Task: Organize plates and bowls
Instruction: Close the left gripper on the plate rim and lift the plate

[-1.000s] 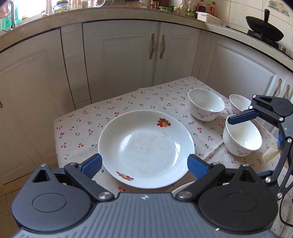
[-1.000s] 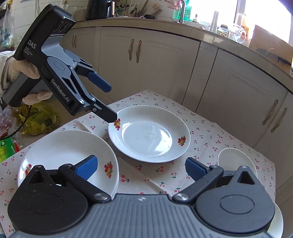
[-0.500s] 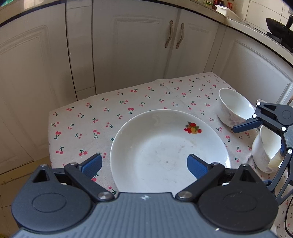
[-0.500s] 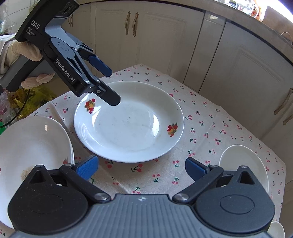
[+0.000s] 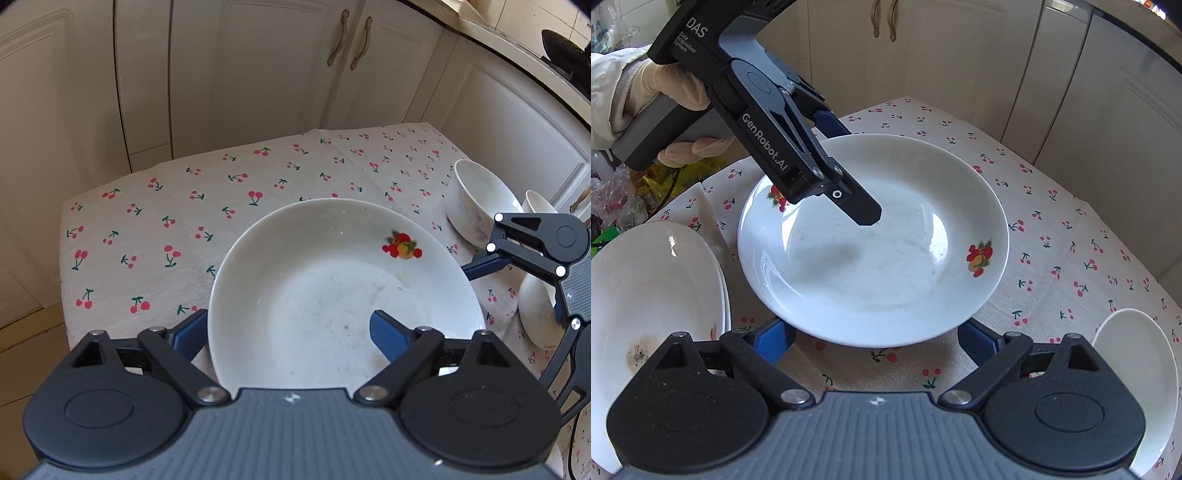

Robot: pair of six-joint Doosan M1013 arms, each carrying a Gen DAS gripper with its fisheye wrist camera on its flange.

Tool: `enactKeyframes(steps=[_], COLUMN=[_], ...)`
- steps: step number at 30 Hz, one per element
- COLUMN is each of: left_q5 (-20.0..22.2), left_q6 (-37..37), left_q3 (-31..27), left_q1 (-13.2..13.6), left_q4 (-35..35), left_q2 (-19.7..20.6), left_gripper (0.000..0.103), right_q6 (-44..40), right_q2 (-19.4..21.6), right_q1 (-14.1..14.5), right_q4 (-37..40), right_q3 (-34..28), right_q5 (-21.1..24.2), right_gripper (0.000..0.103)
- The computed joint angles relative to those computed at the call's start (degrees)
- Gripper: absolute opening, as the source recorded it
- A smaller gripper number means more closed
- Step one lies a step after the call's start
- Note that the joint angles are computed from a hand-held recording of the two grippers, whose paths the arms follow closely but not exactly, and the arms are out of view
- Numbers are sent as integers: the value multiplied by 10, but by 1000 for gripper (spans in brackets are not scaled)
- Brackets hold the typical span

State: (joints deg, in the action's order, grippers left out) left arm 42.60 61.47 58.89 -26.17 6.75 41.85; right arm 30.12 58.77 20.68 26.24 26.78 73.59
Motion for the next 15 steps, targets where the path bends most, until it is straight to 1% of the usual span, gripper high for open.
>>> enactKeyframes(steps=[3, 6, 11, 15], left_q5=[1, 0, 0, 9], left_q6=[10, 24, 39, 48], left_q3=[-5, -9, -9, -18], left_q1=[1, 4, 6, 7], left_q4=[-6, -22, -35, -34], left_q2=[3, 6, 5, 10], left_gripper=[90, 88, 88, 88], right_q6=[6, 12, 12, 14], right_q2=[17, 25, 27, 34], right_q1=[2, 2, 3, 7], right_q4=[-6, -9, -14, -28], right_q3=[-34, -50, -55, -69], right_q5=[27, 41, 43, 47], right_gripper=[97, 97, 96, 96])
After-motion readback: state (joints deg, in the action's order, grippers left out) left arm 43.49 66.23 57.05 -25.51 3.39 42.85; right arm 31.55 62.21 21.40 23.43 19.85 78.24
